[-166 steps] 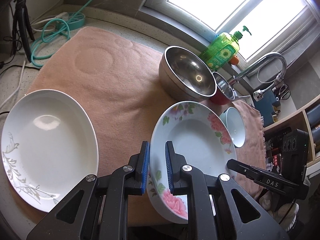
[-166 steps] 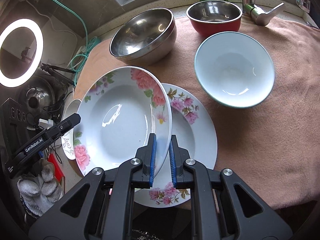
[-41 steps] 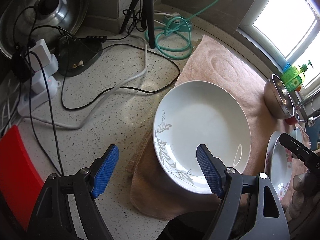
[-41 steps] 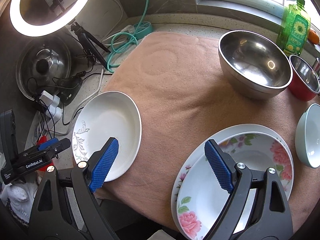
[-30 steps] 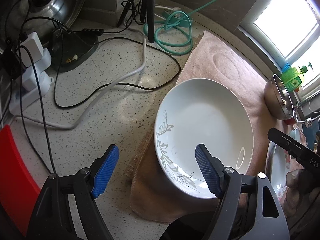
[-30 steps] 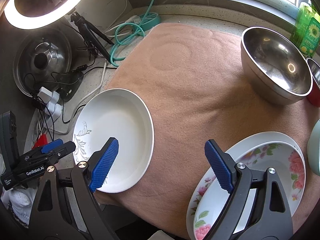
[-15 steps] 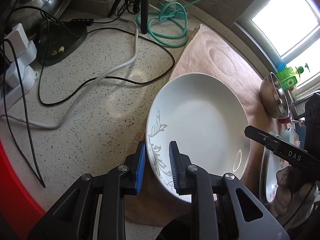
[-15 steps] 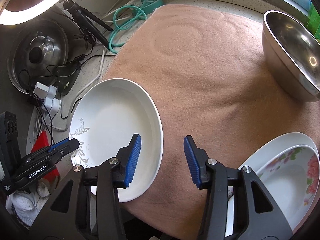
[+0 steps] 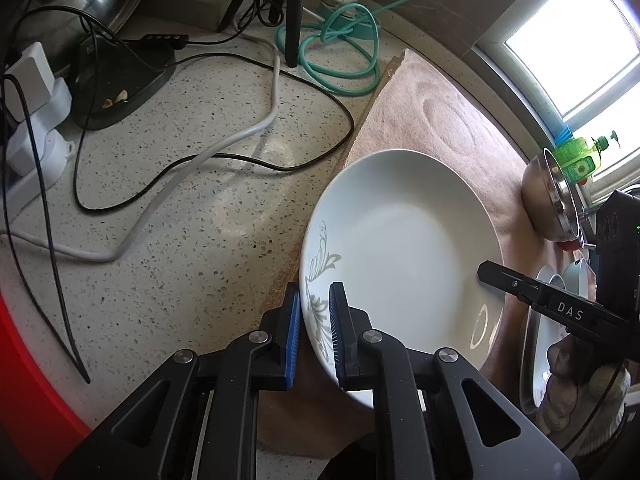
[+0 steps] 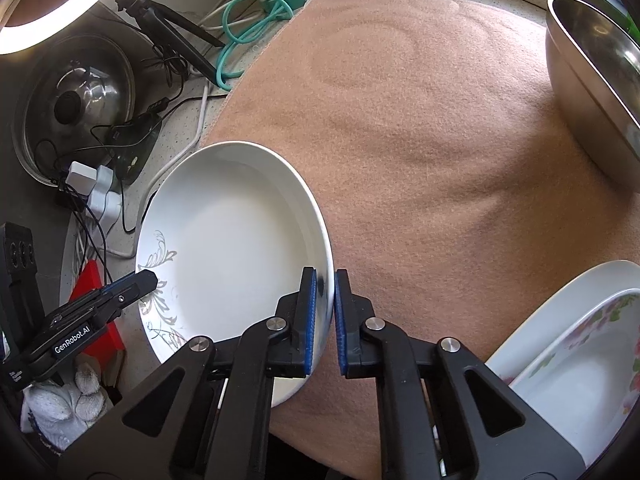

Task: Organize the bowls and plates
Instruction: 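Lift the grey-leaf plate with both tools and carry it over the floral plate stack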

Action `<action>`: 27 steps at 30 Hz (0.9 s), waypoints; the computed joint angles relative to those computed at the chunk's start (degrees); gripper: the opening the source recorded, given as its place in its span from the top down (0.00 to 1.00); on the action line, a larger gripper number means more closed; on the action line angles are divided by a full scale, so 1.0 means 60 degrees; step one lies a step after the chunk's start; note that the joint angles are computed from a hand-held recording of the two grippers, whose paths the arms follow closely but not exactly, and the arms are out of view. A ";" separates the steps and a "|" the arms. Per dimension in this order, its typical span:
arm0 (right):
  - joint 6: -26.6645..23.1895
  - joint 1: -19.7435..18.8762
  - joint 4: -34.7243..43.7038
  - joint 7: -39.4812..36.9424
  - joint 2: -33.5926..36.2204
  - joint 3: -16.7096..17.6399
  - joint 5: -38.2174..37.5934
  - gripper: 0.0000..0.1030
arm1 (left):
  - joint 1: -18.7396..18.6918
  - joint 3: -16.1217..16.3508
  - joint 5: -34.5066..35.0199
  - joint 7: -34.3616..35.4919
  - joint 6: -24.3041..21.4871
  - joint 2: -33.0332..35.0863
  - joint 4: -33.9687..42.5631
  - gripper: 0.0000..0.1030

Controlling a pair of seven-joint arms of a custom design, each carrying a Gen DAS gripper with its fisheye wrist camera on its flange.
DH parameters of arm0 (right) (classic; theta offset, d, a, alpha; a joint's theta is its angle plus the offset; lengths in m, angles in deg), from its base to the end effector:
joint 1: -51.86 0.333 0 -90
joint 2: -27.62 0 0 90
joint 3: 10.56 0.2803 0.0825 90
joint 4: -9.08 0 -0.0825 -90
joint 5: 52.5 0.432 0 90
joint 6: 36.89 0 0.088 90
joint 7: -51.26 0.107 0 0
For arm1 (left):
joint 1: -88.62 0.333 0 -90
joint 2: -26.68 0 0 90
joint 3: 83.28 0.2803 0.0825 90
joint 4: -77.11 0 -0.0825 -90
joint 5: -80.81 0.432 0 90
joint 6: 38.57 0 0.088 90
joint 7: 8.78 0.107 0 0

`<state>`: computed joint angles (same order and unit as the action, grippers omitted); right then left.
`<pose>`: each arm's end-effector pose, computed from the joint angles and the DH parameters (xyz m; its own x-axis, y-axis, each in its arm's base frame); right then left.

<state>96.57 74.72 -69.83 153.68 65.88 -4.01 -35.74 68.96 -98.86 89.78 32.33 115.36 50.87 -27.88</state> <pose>0.6811 0.3703 0.3037 0.1155 -0.9224 -0.3686 -0.9843 -0.0564 -0.1675 0.5775 -0.3995 0.2958 0.1027 -0.9419 0.3197 -0.9336 -0.2022 -0.2959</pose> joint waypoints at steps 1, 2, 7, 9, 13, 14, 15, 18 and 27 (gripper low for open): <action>-0.0009 0.0057 0.0012 0.0033 -0.0002 -0.0051 -0.0104 0.92 | -0.0029 0.0024 0.0042 -0.0026 -0.0019 0.0000 0.0010 0.88; -0.0017 0.0084 0.0025 0.0038 -0.0001 -0.0075 -0.0169 0.92 | -0.0044 0.0036 0.0070 -0.0032 -0.0041 0.0002 0.0025 0.88; 0.0003 0.0080 0.0054 0.0055 0.0022 -0.0060 -0.0174 0.92 | -0.0085 0.0060 0.0136 -0.0069 -0.0079 0.0024 0.0071 0.88; 0.0041 0.0095 -0.0006 0.0043 -0.0030 -0.0072 -0.0220 0.92 | -0.0141 0.0102 0.0242 -0.0123 -0.0137 0.0025 0.0116 0.88; 0.0154 0.0074 -0.0163 -0.0022 -0.0166 -0.0066 -0.0226 0.92 | -0.0199 0.0138 0.0386 -0.0193 -0.0213 0.0023 0.0179 0.88; 0.0179 0.0080 -0.0195 -0.0003 -0.0198 -0.0072 -0.0231 0.92 | -0.0206 0.0138 0.0402 -0.0211 -0.0227 0.0022 0.0197 0.88; 0.0237 0.0072 -0.0282 -0.0022 -0.0263 -0.0074 -0.0233 0.92 | -0.0232 0.0156 0.0457 -0.0243 -0.0231 0.0008 0.0205 0.88; 0.0430 0.0053 -0.0524 -0.0029 -0.0441 -0.0078 -0.0213 0.92 | -0.0328 0.0219 0.0666 -0.0375 -0.0277 -0.0018 0.0254 0.88; 0.0950 -0.0073 -0.1376 -0.0066 -0.1133 -0.0062 -0.0060 0.92 | -0.0440 0.0231 0.0975 -0.0529 -0.0246 -0.0114 0.0373 0.88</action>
